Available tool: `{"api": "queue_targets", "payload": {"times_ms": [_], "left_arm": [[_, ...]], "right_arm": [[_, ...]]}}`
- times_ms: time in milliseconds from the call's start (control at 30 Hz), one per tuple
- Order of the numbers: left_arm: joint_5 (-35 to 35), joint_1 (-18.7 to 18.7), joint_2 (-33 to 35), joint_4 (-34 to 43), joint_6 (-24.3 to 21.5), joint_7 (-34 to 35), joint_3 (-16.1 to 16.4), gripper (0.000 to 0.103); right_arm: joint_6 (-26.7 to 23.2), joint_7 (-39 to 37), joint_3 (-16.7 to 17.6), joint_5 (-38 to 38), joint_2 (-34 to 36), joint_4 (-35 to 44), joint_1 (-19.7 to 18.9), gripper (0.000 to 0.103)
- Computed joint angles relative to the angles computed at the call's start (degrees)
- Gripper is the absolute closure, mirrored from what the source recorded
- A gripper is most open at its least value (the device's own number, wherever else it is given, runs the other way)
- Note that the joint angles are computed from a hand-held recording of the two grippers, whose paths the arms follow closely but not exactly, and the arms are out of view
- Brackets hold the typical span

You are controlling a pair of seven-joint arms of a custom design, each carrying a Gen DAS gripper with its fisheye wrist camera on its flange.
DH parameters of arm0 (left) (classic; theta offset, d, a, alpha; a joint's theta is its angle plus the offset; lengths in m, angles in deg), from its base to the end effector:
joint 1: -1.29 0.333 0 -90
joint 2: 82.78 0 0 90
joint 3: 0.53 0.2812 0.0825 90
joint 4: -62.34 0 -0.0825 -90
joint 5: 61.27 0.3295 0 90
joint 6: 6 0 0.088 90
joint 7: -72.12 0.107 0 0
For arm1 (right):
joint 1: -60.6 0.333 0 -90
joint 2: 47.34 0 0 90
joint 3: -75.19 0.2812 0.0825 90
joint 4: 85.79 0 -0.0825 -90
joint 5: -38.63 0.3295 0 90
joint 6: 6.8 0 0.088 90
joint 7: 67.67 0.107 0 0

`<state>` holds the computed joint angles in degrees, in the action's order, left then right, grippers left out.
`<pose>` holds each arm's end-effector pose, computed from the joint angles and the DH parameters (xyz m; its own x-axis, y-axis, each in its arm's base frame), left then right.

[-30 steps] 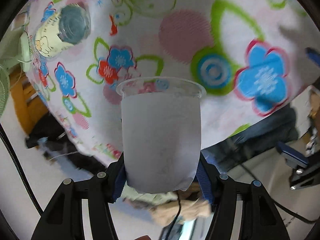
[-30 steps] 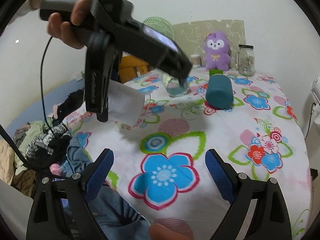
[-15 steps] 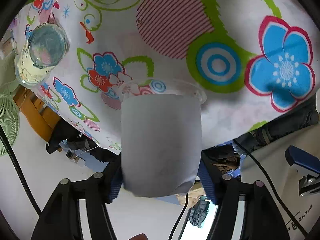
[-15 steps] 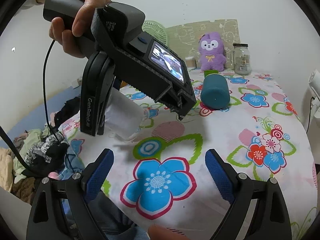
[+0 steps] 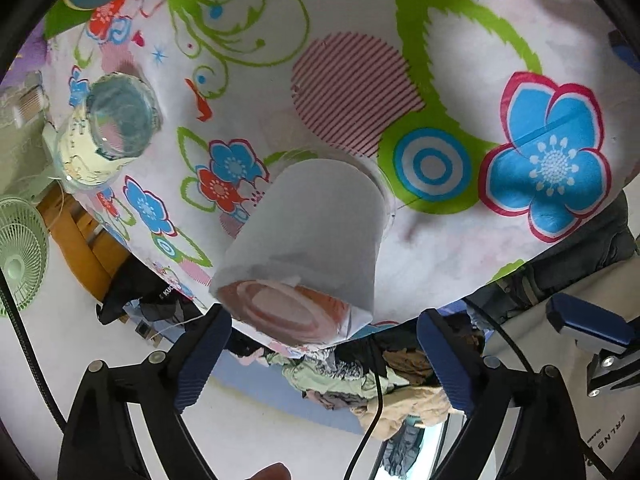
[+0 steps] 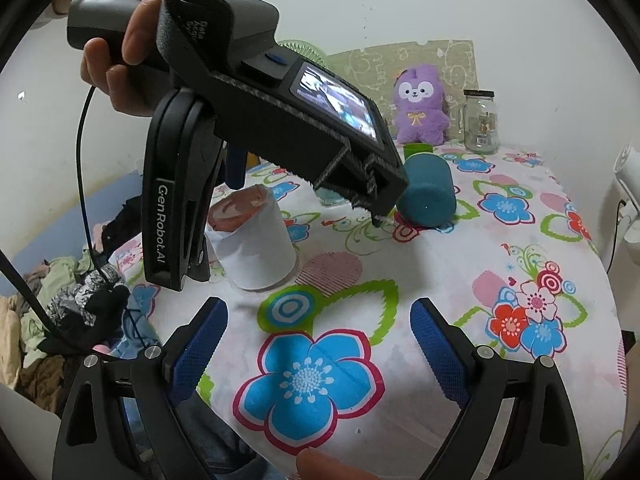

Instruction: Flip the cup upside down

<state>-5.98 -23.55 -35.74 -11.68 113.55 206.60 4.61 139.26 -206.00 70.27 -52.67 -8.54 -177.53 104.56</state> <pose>0.6525 -0.2070 0.2781 -0.8979 0.2450 -0.3656 -0.0814 0.7239 0.6851 0.4905 0.4255 0.2597 -0.1493 -0.9703 -0.1903 -0.4761 0.2392 -0.8462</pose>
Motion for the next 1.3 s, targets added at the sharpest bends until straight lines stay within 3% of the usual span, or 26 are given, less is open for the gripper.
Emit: {"api": "queue_targets", "payload": {"times_ms": [333,667,1000,1300], "left_arm": [[-7.29,3.41,-1.74,1.57,1.62,3.85,-2.10,0.002],[-16.15,6.61,-0.92,6.74,0.46,7.88,-2.84,0.001],[-22.16,9.07,-3.06,5.89,0.80,10.72,-4.34,0.001],[-33.01,12.77,-3.92,7.99,-0.82,14.15,-7.50,0.001]], "right_arm": [[-2.63,-4.92,0.03,3.80,-0.85,0.87,0.71,0.009],[-4.92,-10.26,0.01,7.49,-0.68,3.09,1.39,0.009],[-3.23,-8.86,-1.07,6.99,-0.97,3.14,1.68,0.009],[-6.35,-11.65,-0.25,9.01,-1.37,4.01,1.90,0.009]]}}
